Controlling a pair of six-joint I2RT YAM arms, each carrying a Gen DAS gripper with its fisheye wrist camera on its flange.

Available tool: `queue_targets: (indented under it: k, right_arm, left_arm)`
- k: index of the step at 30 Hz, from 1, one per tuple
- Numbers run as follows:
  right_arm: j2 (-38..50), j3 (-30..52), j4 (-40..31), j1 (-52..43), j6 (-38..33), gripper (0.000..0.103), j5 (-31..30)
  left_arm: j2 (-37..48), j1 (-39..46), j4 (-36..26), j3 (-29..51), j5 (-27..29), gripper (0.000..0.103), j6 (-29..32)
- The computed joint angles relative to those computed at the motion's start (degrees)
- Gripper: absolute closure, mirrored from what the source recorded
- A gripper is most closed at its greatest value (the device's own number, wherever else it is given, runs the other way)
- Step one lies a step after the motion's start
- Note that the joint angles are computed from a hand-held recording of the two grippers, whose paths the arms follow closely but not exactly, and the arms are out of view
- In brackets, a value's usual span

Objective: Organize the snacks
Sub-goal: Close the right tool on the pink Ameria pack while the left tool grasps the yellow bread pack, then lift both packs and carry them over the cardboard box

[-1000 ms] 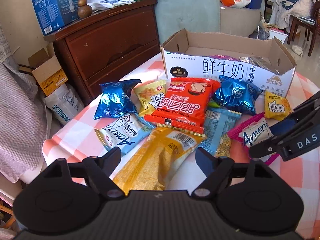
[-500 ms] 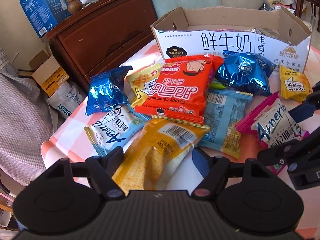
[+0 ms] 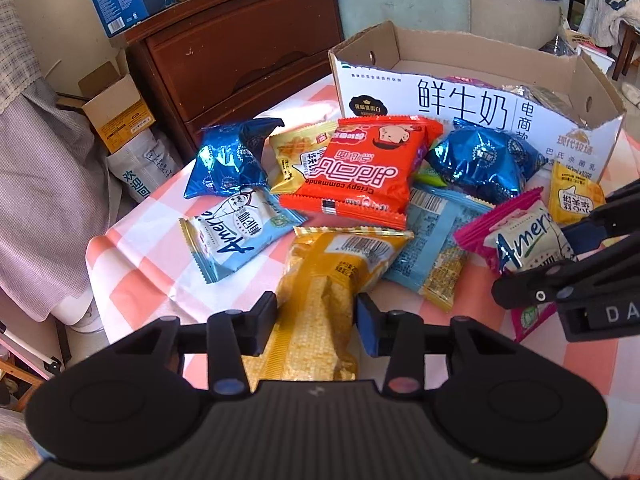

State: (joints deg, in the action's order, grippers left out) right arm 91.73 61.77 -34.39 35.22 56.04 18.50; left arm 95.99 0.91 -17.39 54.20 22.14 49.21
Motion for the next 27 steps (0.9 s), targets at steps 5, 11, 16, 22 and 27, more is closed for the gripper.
queue_targets:
  k: [5, 11, 16, 22, 27]
  right_arm:
    - [-3.26, -1.94, 2.18, 0.17, -1.02, 0.063, 0.8]
    - [-5.08, -2.56, 1.67, -0.79, -0.12, 0.063, 1.12]
    - [-5.24, -2.56, 1.78, -0.85, -0.21, 0.063, 1.24]
    - [-4.71, -2.26, 1.86, -0.68, -0.4, 0.063, 0.72]
    - [-4.61, -2.12, 1.59, -0.7, -0.35, 0.063, 0.55]
  left_arm:
    - [0.16, 1.38, -6.35, 2.99, 1.86, 0.066, -1.83]
    - [3.15, 4.97, -15.64, 9.4, 5.62, 0.07, -4.38]
    - [1.48, 4.6, -11.45, 6.12, 4.68, 0.059, -3.99]
    - [1.28, 1.59, -3.05, 2.13, -0.48, 0.027, -4.44]
    - [2.63, 0.75, -4.43, 2.69, -2.05, 0.056, -5.59]
